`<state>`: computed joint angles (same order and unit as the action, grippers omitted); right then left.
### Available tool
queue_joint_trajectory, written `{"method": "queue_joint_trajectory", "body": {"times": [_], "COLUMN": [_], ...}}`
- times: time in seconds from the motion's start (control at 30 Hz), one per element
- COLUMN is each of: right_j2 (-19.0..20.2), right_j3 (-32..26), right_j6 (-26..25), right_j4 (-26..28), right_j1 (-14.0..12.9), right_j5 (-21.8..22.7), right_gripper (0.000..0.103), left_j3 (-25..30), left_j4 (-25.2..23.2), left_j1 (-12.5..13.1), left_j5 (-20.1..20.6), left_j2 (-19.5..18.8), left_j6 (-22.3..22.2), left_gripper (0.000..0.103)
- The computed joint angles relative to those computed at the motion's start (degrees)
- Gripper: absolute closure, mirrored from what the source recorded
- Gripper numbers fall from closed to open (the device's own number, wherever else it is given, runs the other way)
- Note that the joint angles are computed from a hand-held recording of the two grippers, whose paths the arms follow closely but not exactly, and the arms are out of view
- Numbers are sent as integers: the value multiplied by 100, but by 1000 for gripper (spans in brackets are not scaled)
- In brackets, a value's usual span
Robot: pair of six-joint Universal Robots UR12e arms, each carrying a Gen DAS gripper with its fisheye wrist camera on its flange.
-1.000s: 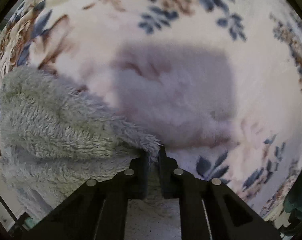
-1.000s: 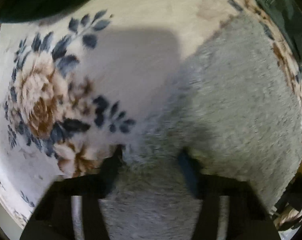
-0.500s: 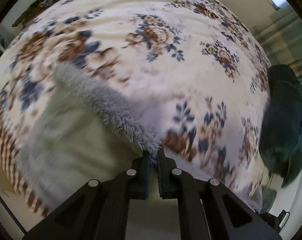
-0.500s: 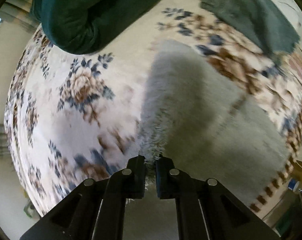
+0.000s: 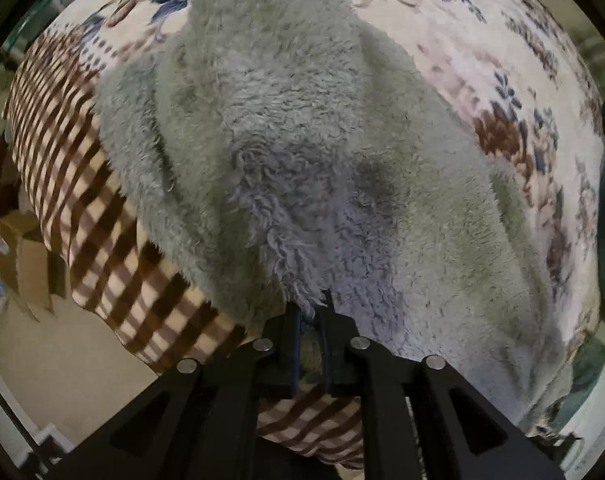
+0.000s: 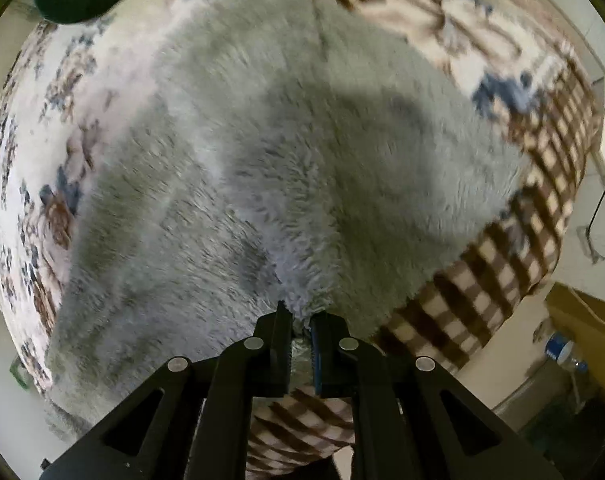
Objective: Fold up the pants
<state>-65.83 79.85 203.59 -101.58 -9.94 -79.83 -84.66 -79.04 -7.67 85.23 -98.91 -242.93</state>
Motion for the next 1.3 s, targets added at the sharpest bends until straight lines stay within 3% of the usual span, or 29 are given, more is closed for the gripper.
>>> {"method": "queue_joint_trajectory", "body": {"times": [0.03,0.1,0.17,0.23,0.3,0.37,0.43,0.53,0.63,0.7,0.77,0.8,0.83,0.9,1.03,1.17,1.3], "right_j2": [-47,-152,-307,-438,-520,-569,-597,-557,-554,-541,-501,-480,-442,-440,-546,-564,-501], "right_j3": [62,195,372,510,622,776,940,1057,1133,1079,949,892,792,730,706,639,591], "right_j6": [-42,-116,-153,-168,-104,-56,29,412,871,991,984,963,890,824,594,345,196], "right_j4": [10,-39,-75,5,96,149,55,-186,-612,-674,-581,-555,-483,-431,-243,-89,97], "right_j1": [-33,-84,-127,-97,-24,110,291,495,713,828,892,904,903,941,908,951,1017], "right_j5": [91,363,748,1102,1437,1850,1979,1943,1631,1309,1057,1008,970,875,833,772,519], "right_gripper": [83,56,49,44,43,42,42,42,44,66,76,80,82,87,90,91,91], "left_j3": [-128,-228,-221,-191,-200,-314,-473,-666,-834,-867,-845,-849,-883,-905,-1076,-1415,-1652], "left_j4": [249,576,731,798,847,919,915,1026,1153,1240,1264,1301,1413,1455,1638,1445,1198], "left_j1": [15,53,100,171,239,353,477,732,980,1049,1103,1104,1114,1123,996,1054,1095], "left_j5": [-39,-52,71,219,409,588,637,678,710,723,714,767,760,769,1325,1218,977], "left_j2": [112,246,335,378,403,433,508,534,584,563,491,473,461,475,769,1205,1311], "left_j6": [-82,-213,-298,-290,-266,-248,-275,-495,-616,-690,-650,-607,-510,-457,-385,-711,-794], "left_gripper": [94,94,83,41,21,21,21,21,21,21,24,51,97,99,100,100,98]}}
